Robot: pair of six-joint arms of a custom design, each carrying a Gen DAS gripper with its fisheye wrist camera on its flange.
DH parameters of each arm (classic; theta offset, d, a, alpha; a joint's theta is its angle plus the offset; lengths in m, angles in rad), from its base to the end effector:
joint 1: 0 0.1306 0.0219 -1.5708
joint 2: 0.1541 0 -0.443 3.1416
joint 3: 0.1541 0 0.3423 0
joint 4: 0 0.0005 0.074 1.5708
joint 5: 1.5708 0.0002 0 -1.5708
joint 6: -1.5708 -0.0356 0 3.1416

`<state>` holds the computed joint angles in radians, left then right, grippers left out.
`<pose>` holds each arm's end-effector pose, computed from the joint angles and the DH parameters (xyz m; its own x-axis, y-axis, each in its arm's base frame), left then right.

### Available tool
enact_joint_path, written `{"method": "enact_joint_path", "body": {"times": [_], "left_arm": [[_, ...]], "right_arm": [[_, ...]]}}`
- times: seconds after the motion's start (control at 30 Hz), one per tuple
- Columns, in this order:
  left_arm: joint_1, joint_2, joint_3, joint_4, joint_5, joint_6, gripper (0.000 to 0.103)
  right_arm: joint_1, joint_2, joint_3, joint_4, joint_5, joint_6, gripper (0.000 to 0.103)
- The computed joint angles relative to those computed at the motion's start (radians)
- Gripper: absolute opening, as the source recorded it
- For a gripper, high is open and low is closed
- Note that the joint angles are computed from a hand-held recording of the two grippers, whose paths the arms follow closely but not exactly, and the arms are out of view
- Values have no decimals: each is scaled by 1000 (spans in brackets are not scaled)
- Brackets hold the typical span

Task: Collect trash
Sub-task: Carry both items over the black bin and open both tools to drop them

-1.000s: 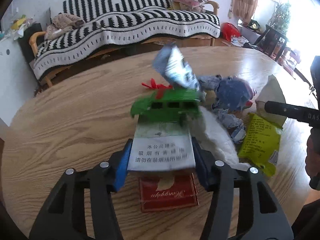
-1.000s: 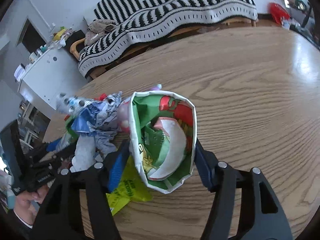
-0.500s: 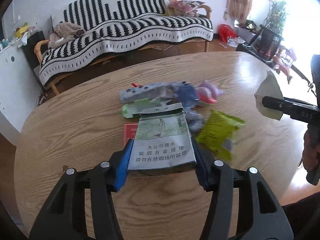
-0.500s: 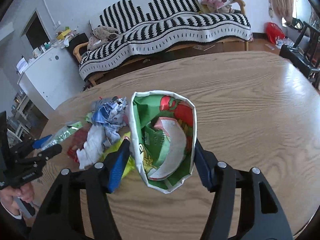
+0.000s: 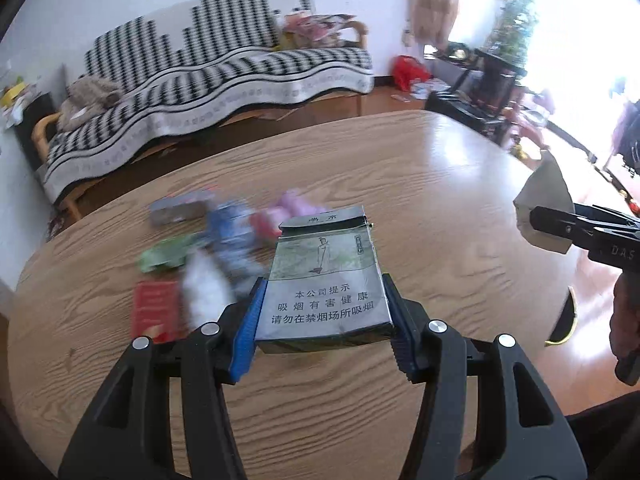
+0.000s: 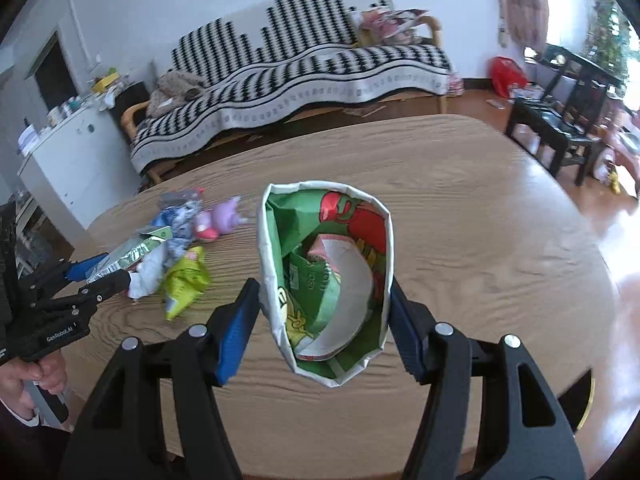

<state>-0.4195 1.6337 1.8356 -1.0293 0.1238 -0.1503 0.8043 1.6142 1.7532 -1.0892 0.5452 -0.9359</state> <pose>0.4788 -0.2189 0.5512 -0.5928 0.4271 -0.6828 0.5758 0.8175 0.0114 0.3663 0.3531 0.5273 -0.6621 0.3048 -0.6846 0.2131 0.9524 0.2180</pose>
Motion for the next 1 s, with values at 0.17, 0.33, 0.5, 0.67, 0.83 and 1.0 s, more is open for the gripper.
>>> {"method": "enact_joint_path", "body": {"times": [0.17, 0.33, 0.5, 0.67, 0.83, 1.0], "left_arm": [[-133, -1, -15, 53, 19, 24, 54], [-282, 14, -29, 99, 60, 43, 54], [-426, 55, -17, 112, 76, 48, 54], [-545, 134, 19, 116, 118, 124, 54], [-635, 221, 36, 110, 85, 150, 54], [-667, 299, 90, 74, 79, 193, 54]], "right_arm": [[-6, -152, -165, -67, 72, -116, 61], [-19, -324, -344, -164, 124, -272, 61], [-30, -486, -489, -284, 147, -446, 62], [-75, -627, -634, -330, 87, -553, 62], [-186, -718, -773, -279, -46, -539, 62], [-321, -751, -862, -194, -171, -438, 62]]}}
